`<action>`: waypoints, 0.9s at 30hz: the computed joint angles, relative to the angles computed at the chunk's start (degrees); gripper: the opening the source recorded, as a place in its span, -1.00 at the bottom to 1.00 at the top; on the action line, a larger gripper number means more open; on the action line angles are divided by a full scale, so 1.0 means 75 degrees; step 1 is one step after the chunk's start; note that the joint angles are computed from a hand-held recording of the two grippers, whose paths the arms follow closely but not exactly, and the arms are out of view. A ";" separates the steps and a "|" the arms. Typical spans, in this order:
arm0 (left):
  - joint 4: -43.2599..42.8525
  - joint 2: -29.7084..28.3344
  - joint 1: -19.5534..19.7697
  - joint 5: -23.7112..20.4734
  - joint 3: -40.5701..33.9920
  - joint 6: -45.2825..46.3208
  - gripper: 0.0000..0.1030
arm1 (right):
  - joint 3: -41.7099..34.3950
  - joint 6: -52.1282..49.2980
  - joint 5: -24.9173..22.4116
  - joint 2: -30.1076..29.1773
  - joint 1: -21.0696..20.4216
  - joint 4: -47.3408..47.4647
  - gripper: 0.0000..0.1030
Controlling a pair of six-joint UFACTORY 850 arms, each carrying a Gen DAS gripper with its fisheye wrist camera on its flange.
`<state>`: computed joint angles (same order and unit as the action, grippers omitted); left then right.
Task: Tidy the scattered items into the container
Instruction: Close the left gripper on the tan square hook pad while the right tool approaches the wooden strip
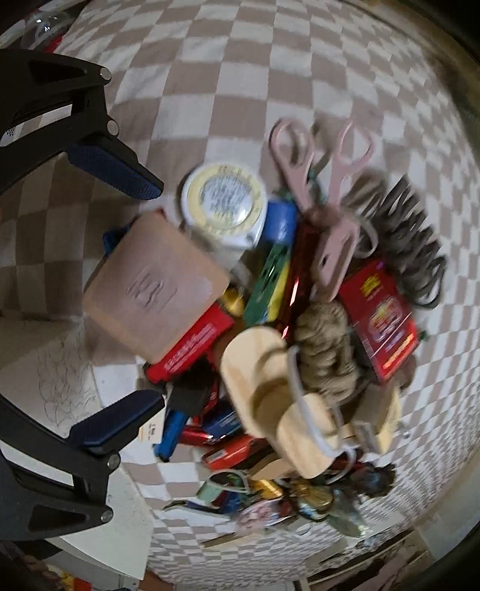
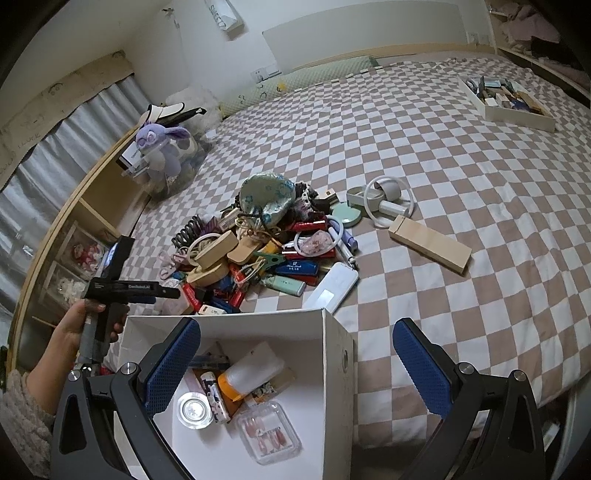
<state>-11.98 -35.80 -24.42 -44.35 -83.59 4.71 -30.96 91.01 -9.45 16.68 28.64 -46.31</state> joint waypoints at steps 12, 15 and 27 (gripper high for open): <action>0.1973 -0.0111 -0.0234 0.0124 0.0236 -0.0644 1.00 | -0.0063 -0.1878 0.0337 -0.0180 -0.0128 0.1932 1.00; 0.2727 0.0175 -0.0133 0.0487 0.0551 -0.1031 1.00 | -0.0035 -0.2446 0.0433 -0.0163 -0.0189 0.2555 1.00; 0.1586 0.0682 0.1313 0.1007 0.1053 -0.1076 1.00 | -0.0014 -0.3264 0.0501 -0.0190 -0.0231 0.3434 1.00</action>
